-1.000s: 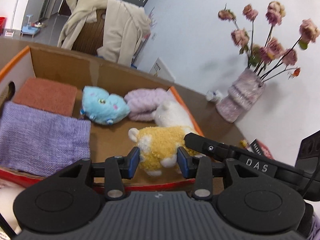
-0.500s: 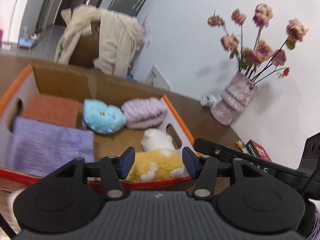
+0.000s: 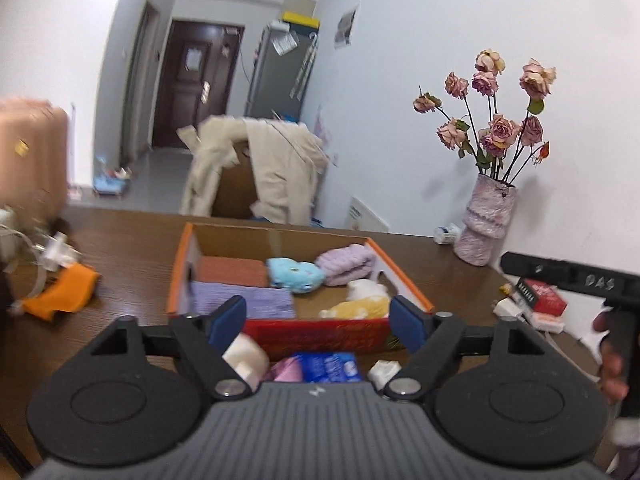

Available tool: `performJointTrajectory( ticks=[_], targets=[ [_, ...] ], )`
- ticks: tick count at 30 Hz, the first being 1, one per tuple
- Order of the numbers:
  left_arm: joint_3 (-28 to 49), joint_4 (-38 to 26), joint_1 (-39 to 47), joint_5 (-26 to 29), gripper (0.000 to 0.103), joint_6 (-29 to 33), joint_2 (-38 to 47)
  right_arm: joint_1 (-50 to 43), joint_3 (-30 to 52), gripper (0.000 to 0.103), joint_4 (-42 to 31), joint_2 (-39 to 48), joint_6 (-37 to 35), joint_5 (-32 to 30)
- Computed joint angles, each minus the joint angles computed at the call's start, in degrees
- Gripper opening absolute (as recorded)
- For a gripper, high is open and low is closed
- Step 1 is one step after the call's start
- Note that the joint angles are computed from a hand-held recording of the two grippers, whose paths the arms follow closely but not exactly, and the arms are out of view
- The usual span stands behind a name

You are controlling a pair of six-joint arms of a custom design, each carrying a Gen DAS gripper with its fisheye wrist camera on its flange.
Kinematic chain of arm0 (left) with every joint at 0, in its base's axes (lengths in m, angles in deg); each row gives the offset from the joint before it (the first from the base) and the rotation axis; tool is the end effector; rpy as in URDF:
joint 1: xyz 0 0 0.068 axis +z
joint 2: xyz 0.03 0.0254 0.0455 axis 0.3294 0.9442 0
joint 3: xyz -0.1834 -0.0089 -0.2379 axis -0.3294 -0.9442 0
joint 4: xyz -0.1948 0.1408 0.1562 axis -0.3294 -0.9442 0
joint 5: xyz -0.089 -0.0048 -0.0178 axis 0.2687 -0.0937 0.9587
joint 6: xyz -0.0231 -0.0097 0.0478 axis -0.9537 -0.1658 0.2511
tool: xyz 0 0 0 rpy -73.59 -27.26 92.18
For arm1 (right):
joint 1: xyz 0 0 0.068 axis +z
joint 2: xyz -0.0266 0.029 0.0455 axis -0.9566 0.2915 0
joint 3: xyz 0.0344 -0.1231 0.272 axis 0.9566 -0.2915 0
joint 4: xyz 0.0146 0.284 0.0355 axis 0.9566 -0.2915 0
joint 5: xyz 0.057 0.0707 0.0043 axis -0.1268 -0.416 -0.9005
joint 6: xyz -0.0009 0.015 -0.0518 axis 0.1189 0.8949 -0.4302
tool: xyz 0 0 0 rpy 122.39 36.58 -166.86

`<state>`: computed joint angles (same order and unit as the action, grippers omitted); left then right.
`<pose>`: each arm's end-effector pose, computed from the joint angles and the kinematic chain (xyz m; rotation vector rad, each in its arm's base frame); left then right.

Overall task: Organize soft objects
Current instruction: 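Withdraw both grippers from the box toward the remaining items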

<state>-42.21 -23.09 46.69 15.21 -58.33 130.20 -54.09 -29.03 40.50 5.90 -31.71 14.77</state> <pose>0.2613 0.1082 0.2197 0.1510 1.9799 -0.3686 0.2755 0.0905 0.2285 -0.0277 1.9302 0.2672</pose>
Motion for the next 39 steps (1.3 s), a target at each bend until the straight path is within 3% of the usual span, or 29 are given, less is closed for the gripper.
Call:
performJointTrajectory(
  ticks=[7, 9, 13, 15, 18, 21, 23, 27, 39],
  targets=[
    [-13.38, 4.63, 10.07, 3.72, 0.089, 3.02, -12.50, 11.68, -11.74, 0.082, 2.83, -12.72, -1.99, 11.45],
    [-16.92, 4.75, 14.26, 6.85, 0.096, 5.04, -15.75, 16.91, -15.19, 0.084, 4.69, -14.88, -1.92, 16.76],
    [-24.12, 4.58, 26.55, 16.68, 0.101, 11.04, -21.43, 28.48, -22.99, 0.089, 12.71, -16.08, -2.63, 28.95],
    [-25.24, 0.57, 33.23, 22.70, 0.103, 15.87, -21.78, 34.16, -26.51, 0.090, 16.96, -15.20, -2.18, 34.71],
    [-23.89, -10.62, 41.56, 28.15, 0.103, 25.79, -20.37, 43.52, -30.32, 0.090, 20.25, -13.30, 2.41, 44.03],
    [-21.39, -20.55, 46.12, 29.83, 0.103, 37.83, -16.50, 50.37, -31.32, 0.090, 15.37, -12.98, 9.62, 49.85],
    [-21.19, -20.67, 46.51, 29.43, 0.103, 38.28, -15.99, 54.47, -31.72, 0.090, 12.41, -12.34, 15.03, 53.22],
    [-21.15, -19.21, 46.13, 29.27, 0.103, 36.57, -15.14, 56.87, -31.73, 0.090, 10.33, -10.38, 20.28, 54.57],
    [-23.64, -9.66, 38.28, 21.82, 0.103, 27.03, -13.18, 50.15, -31.45, 0.086, 13.33, -7.80, 17.93, 48.28]
  ],
)
